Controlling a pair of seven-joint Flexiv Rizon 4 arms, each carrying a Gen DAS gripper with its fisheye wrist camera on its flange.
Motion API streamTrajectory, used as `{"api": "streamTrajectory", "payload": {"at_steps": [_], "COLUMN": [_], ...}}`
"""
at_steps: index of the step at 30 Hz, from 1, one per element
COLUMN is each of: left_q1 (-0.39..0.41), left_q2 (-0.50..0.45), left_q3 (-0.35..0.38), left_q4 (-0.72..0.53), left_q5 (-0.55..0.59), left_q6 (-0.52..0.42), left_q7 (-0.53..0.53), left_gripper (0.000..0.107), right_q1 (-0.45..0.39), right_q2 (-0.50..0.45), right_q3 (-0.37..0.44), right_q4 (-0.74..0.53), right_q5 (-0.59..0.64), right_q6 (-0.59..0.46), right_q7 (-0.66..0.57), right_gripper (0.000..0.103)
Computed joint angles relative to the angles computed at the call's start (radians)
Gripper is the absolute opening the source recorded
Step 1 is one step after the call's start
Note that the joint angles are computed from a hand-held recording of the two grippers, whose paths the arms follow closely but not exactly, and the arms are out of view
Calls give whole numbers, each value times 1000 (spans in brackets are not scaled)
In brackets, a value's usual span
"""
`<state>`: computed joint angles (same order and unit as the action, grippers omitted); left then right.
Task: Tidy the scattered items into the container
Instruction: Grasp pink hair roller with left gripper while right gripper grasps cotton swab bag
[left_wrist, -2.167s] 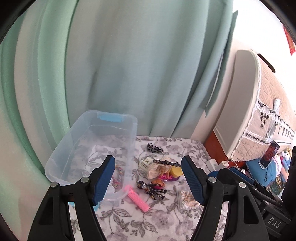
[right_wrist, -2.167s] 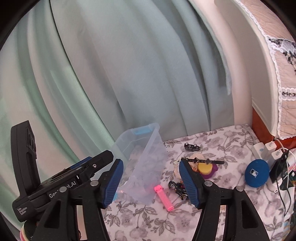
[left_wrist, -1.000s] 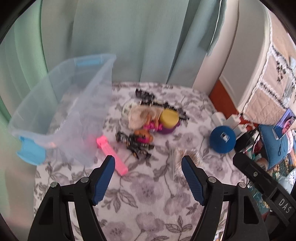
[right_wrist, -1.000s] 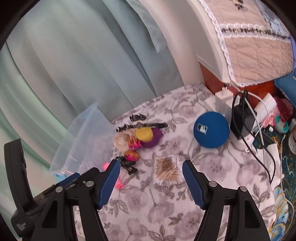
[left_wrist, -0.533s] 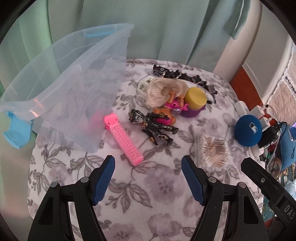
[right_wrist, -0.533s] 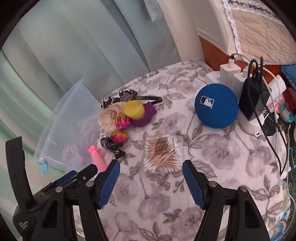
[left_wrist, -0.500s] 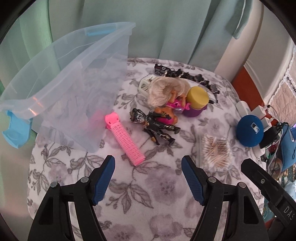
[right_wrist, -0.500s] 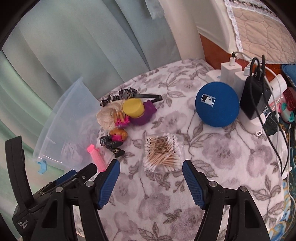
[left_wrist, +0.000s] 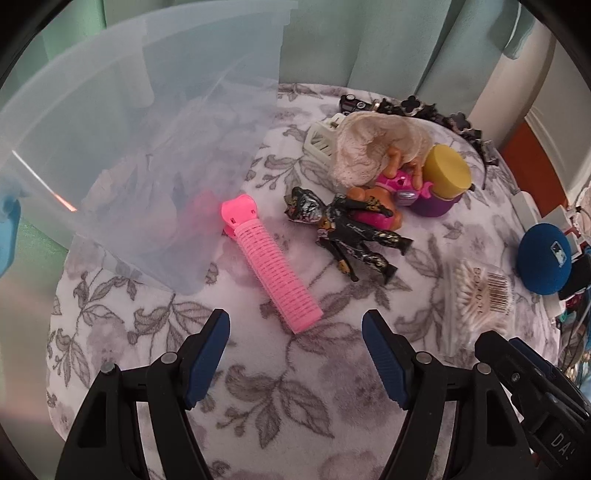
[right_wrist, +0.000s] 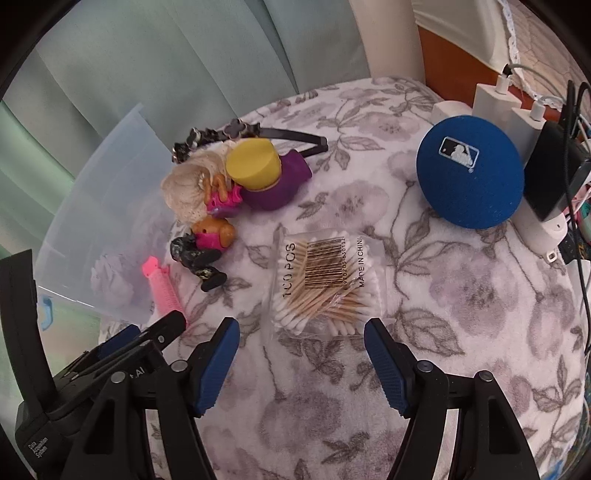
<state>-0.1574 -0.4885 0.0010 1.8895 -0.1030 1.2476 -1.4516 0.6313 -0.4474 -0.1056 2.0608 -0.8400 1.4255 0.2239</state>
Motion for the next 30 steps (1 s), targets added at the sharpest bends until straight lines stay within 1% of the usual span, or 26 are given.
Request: {"api": "streamTrajectory", "payload": {"at_steps": [7, 14, 18, 23, 28, 30], "left_q1": [-24, -28, -22, -23, -25, -13], "left_q2": [-45, -80, -95, -109, -117, -117], "left_q3": [37, 44, 37, 37, 36, 20], "left_q4": [-44, -74, -81, -80, -75, -68], "left_q5": [35, 53, 49, 49, 50, 42], "left_q6": [-14, -8, -1, 45, 83, 100], "left_q7": [-51, -81, -84, -83, -71, -50], "left_gripper": [75, 75, 72, 68, 61, 57], "right_q1": [-29, -17, -18, -25, -38, -42], "right_q2": [-45, -71, -80, -90, -99, -102], "right_q3": [59, 47, 43, 40, 49, 51], "right_q4": [-60, -98, -112, -126, -144, -149], "right_q5": [81, 84, 72, 59, 63, 66], "right_q6": [-77, -136, -158, -174, -196, -197], "right_q7": [-107, -139, -148, -154, -175, -183], "right_gripper": [74, 75, 76, 76, 77, 77]}}
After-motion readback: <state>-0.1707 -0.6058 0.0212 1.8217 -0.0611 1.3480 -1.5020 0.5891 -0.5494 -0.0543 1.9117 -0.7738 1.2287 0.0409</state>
